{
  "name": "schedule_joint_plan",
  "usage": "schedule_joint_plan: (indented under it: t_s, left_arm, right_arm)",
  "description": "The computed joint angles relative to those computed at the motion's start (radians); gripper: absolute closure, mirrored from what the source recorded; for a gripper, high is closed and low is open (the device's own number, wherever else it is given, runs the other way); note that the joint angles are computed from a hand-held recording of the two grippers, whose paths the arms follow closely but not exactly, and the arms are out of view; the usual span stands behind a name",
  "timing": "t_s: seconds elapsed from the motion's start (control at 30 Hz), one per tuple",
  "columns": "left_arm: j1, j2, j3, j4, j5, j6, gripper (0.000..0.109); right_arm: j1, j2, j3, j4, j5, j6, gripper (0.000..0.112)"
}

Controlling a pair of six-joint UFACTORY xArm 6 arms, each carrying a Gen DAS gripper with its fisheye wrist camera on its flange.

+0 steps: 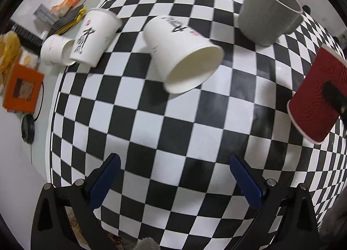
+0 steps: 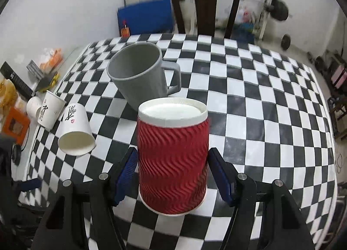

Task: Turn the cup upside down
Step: 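Rotate the right tool to turn the red cup rim-down, then lower the red cup rim-down onto the tablecloth and open the right tool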

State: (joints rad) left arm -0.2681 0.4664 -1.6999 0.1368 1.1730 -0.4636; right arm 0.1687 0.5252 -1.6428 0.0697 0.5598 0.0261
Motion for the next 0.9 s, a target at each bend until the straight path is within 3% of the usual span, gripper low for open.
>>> schedule_joint_plan:
  t_s: [0.17, 0.43, 0.5, 0.57, 0.63, 0.9]
  left_arm:
    - [-0.017, -0.028, 0.041, 0.002, -0.032, 0.025, 0.006]
    - [-0.039, -0.096, 0.125, 0.014, -0.106, 0.051, 0.006]
    - [-0.048, -0.124, 0.149, 0.019, -0.127, 0.057, 0.006]
    - [-0.051, -0.16, 0.181, 0.029, -0.145, 0.073, 0.006]
    - [-0.054, -0.197, 0.207, 0.029, -0.163, 0.084, 0.006]
    - [-0.068, -0.339, 0.264, 0.029, -0.194, 0.132, 0.006]
  right_arm:
    - [0.019, -0.089, 0.198, -0.086, -0.173, 0.049, 0.043]
    - [0.003, -0.179, 0.338, -0.178, -0.172, 0.167, 0.043]
    - [0.002, -0.201, 0.347, -0.205, -0.131, 0.208, 0.041]
    - [0.002, -0.226, 0.359, -0.253, -0.1, 0.26, 0.023]
    - [0.001, -0.275, 0.39, -0.325, -0.075, 0.35, 0.014]
    - [0.025, -0.462, 0.461, -0.546, 0.089, 0.628, 0.011]
